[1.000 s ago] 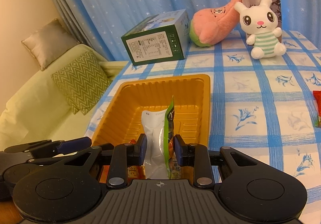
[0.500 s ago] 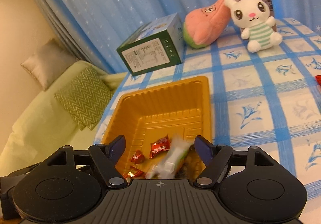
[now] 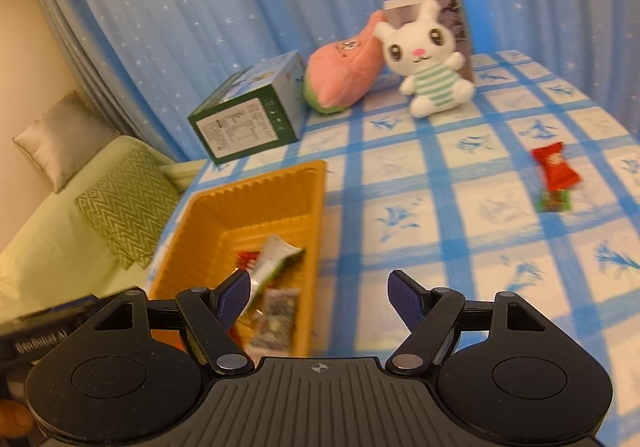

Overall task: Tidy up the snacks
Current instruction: 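Withdraw both tools from the tray toward the last red packet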

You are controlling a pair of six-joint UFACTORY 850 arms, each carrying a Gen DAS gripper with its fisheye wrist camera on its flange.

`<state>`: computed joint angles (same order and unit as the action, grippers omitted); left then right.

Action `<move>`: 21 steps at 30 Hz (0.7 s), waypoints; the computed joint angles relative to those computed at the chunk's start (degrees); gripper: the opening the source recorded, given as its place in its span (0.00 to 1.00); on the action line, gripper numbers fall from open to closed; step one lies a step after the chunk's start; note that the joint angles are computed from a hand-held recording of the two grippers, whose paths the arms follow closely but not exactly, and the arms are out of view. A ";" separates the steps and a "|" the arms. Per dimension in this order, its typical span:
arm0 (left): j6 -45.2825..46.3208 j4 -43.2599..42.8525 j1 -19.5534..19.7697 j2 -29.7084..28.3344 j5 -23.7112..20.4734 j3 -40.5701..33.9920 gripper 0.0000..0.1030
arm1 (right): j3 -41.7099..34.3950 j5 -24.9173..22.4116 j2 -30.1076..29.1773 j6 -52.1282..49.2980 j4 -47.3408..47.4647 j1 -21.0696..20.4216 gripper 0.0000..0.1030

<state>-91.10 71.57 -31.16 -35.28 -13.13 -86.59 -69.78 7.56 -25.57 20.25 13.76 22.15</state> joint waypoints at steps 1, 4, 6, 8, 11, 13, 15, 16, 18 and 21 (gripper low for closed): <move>-0.31 0.13 -0.37 0.32 -0.11 0.30 0.92 | 1.18 0.12 0.96 -3.58 3.57 0.02 0.73; -4.06 3.12 -1.74 1.32 -1.24 1.35 0.94 | 4.62 0.71 3.81 -12.85 13.14 0.01 0.73; -6.39 5.04 -2.53 1.95 -1.41 2.02 0.94 | 6.79 1.35 5.70 -16.56 16.99 -0.11 0.73; -9.25 7.62 -3.38 2.62 -1.69 2.87 0.94 | 8.75 1.90 7.55 -20.42 20.96 -0.17 0.73; -12.72 10.48 -4.62 3.39 -2.09 3.82 0.94 | 11.42 2.53 10.25 -23.77 24.21 -0.36 0.73; -14.19 11.44 -5.37 3.83 -2.23 4.36 0.94 | 13.14 3.06 11.99 -25.44 26.05 -0.50 0.73; -14.65 11.90 -6.04 4.09 -2.41 4.65 0.94 | 14.81 3.44 13.70 -25.63 26.39 -0.81 0.73; -15.60 12.92 -6.39 4.19 -2.49 4.78 0.94 | 15.51 3.65 14.46 -26.32 27.20 -0.92 0.73; -18.30 14.95 -7.06 4.50 -2.59 5.19 0.94 | 16.87 4.07 15.98 -27.59 28.63 -1.23 0.73; -14.77 11.18 -7.98 4.49 -2.86 4.74 0.94 | 18.58 4.91 17.96 -30.20 31.39 -1.65 0.73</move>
<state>-105.87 82.75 -39.14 -30.79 -15.99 -81.85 -51.20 12.46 -7.62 -9.95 45.15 20.50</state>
